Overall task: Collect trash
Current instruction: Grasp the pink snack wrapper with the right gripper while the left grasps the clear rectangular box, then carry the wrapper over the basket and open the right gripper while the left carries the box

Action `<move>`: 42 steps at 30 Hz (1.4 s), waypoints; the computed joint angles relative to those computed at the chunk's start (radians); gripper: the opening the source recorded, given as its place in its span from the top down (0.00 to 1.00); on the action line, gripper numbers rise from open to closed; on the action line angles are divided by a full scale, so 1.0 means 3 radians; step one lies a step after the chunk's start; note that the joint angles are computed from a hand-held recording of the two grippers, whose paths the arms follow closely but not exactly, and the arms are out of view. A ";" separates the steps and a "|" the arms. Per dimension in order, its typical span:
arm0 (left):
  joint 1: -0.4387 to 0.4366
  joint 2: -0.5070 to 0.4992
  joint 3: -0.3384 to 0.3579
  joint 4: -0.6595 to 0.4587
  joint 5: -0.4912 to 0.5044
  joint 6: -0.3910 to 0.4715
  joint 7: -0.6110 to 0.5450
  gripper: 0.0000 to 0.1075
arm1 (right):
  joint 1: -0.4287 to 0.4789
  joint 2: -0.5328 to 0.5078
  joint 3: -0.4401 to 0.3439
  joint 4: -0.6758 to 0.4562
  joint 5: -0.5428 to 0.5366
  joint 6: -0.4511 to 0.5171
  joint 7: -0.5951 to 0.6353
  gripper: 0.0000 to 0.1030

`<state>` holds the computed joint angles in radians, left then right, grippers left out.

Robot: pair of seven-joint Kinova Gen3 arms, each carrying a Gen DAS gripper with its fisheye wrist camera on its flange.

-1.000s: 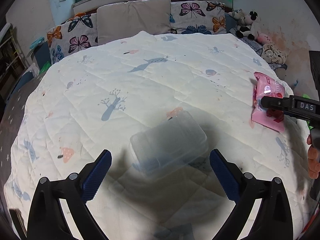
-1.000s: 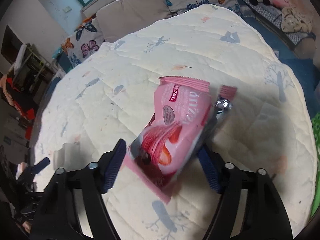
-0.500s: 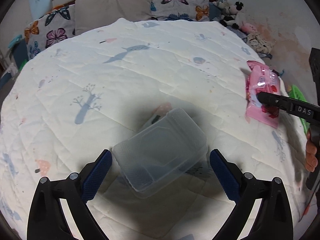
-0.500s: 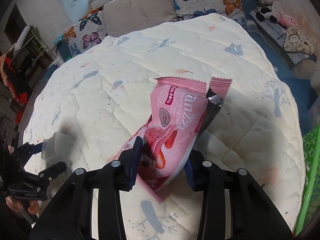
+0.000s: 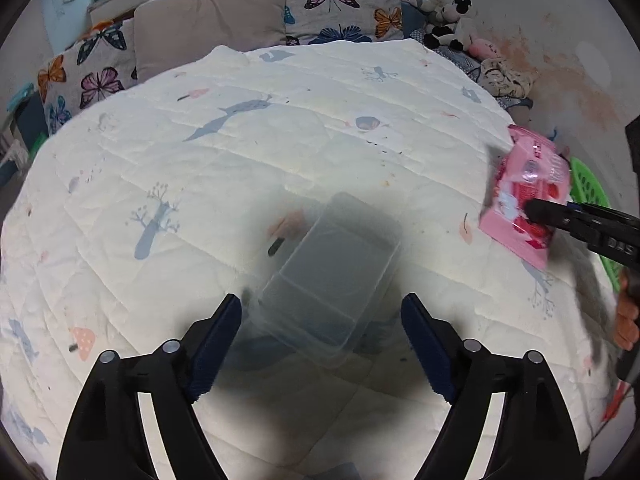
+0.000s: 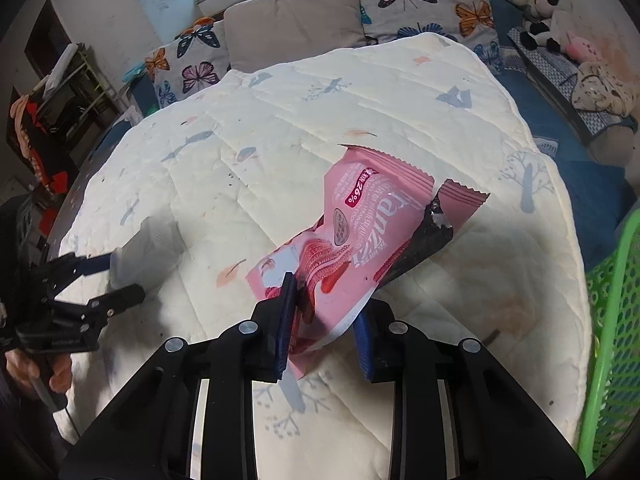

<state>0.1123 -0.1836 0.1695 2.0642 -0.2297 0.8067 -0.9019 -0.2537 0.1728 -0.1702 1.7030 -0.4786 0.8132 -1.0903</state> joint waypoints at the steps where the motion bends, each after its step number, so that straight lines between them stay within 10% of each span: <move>1: -0.0002 0.0021 0.0020 -0.0017 -0.0027 0.0000 0.0017 0.25 | 0.0018 -0.0010 0.0000 0.0008 -0.0025 0.0012 0.0030 0.75; 13: 0.0106 0.0078 0.0114 -0.0027 -0.0303 -0.0018 0.0415 0.50 | 0.0308 -0.0237 0.0124 0.0216 -0.0597 0.0229 0.0704 0.82; 27: 0.0413 0.0080 0.0509 -0.0290 -0.0378 -0.0038 0.1010 0.51 | 0.0641 -0.0628 0.0563 0.0435 -0.0999 0.0675 0.1374 0.84; 42: 0.1274 0.0963 0.0506 -0.1297 -0.0843 0.0084 0.1285 0.51 | 0.1278 -0.0626 0.1026 0.0354 -0.0914 0.0875 0.1727 0.84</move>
<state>0.4946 0.1053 0.3214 1.6749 -0.4826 0.8320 -0.5165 0.1299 -0.0151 0.1375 1.8092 -0.7530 1.0757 -0.5723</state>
